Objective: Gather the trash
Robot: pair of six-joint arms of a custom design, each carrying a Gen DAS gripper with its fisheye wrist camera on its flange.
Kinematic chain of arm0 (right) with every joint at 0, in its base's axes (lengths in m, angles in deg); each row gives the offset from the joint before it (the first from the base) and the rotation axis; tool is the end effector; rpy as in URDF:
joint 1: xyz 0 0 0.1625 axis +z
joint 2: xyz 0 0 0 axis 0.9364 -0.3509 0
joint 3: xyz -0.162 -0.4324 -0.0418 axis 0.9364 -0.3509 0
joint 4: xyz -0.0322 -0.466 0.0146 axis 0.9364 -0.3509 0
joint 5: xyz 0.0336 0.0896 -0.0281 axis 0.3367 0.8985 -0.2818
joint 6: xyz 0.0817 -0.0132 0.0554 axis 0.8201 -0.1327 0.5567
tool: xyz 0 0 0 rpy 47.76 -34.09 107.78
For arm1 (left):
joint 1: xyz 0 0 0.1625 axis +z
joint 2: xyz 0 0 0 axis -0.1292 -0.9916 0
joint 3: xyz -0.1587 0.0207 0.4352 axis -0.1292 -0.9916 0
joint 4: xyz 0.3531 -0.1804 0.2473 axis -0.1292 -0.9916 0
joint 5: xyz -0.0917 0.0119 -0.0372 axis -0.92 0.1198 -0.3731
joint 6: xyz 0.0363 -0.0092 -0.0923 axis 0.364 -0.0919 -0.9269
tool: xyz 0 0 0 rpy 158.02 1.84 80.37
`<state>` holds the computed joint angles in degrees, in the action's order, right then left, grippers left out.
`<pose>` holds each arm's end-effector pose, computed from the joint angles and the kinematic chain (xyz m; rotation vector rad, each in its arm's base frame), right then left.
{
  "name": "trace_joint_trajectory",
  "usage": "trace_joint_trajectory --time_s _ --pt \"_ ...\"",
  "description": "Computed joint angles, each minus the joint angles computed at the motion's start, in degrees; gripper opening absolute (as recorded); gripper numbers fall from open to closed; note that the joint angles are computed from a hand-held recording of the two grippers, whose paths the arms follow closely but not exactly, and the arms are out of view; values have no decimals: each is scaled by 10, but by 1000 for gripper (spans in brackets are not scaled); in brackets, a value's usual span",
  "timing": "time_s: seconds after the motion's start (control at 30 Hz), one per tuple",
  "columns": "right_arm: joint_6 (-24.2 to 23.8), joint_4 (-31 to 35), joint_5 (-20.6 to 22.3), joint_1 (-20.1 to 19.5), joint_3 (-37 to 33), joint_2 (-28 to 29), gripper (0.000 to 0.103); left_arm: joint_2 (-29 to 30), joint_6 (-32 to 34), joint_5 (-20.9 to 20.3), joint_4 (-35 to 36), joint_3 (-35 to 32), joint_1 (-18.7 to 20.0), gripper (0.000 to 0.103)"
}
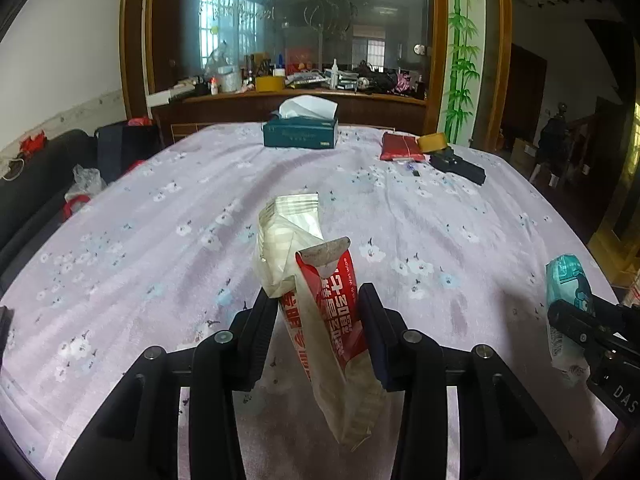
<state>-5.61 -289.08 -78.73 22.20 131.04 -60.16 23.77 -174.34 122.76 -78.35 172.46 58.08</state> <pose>0.1088 -0.5554 0.1527 0.4502 -2.2749 1.0087 -0.1970 -0.5787 0.0462 0.4791 2.1684 -1.0814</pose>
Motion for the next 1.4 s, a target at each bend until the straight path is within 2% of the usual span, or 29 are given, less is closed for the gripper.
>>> trace_joint_trajectory --time_s 0.17,0.3,0.43,0.57,0.8,1.0,1.4 --pt "-5 -22 -8 2 0 1 39 -6 1 -15 -1 10 -19 40" --pt "6 -37 -21 13 14 -16 39 -21 -21 -22 16 30 -44 40" --pt "13 -43 -14 22 49 -48 40 -40 -39 -43 20 65 -74 41" --pt "5 -69 -9 27 94 -75 40 -52 -94 -34 47 96 -95 41" --pt "7 -116 -5 18 164 -108 40 -64 -138 -15 54 138 -129 41" --pt "11 -129 -4 7 189 -122 40 -56 -150 -11 59 144 -145 41" --pt "6 -143 -6 -2 203 -129 40 -43 -156 -3 70 139 -153 41"
